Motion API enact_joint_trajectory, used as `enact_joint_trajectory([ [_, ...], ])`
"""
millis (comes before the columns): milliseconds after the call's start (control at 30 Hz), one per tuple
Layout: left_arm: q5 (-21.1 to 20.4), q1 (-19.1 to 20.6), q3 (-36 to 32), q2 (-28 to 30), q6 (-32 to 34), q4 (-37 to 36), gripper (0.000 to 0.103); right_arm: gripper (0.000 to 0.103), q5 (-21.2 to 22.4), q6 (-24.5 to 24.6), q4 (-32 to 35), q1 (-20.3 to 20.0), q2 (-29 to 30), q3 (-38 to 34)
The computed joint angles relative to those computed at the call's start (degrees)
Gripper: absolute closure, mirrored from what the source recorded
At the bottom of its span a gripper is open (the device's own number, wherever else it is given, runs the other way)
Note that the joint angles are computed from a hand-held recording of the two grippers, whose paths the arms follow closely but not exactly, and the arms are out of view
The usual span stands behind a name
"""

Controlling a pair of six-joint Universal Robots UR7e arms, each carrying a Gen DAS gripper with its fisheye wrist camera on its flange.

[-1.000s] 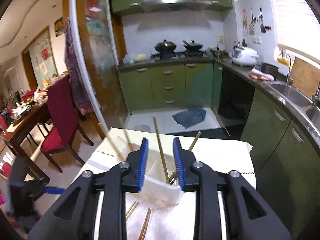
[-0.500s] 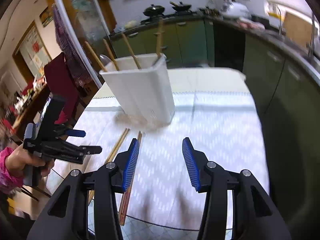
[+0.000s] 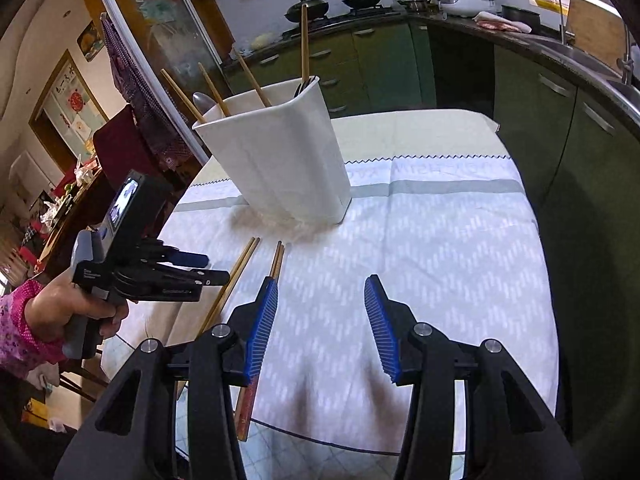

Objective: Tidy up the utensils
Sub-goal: 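Lower both open tools toward the remaining chopsticks on the cloth, then close the left tool on a chopstick while the right tool closes on another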

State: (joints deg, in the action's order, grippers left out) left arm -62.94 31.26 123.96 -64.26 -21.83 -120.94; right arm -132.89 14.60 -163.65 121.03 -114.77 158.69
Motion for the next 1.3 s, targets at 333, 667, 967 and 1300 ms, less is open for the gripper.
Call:
enact_joint_trajectory([
  [333, 0.1, -2.4, -0.4, 3.1, -0.5, -0.4, 0.080, 0.056, 1.2, 0.2, 1.0, -0.5, 3.5, -0.7],
  [667, 0.9, -3.4, 2.6, -0.3, -0.5, 1.2, 0.091, 0.056, 1.9, -3.0, -5.8, -6.0, 24.9, -4.8],
  [967, 1.7, -3.0, 4.6, -3.0, 1.7, 0.4, 0.091, 0.056, -0.5, -3.0, -5.5, -8.6, 33.2, -8.7],
  [1300, 2.1, -2.5, 5.8, -5.3, 4.0, 0.1, 0.091, 0.057, -2.7, -1.3, -2.4, -8.1, 36.2, -10.7],
])
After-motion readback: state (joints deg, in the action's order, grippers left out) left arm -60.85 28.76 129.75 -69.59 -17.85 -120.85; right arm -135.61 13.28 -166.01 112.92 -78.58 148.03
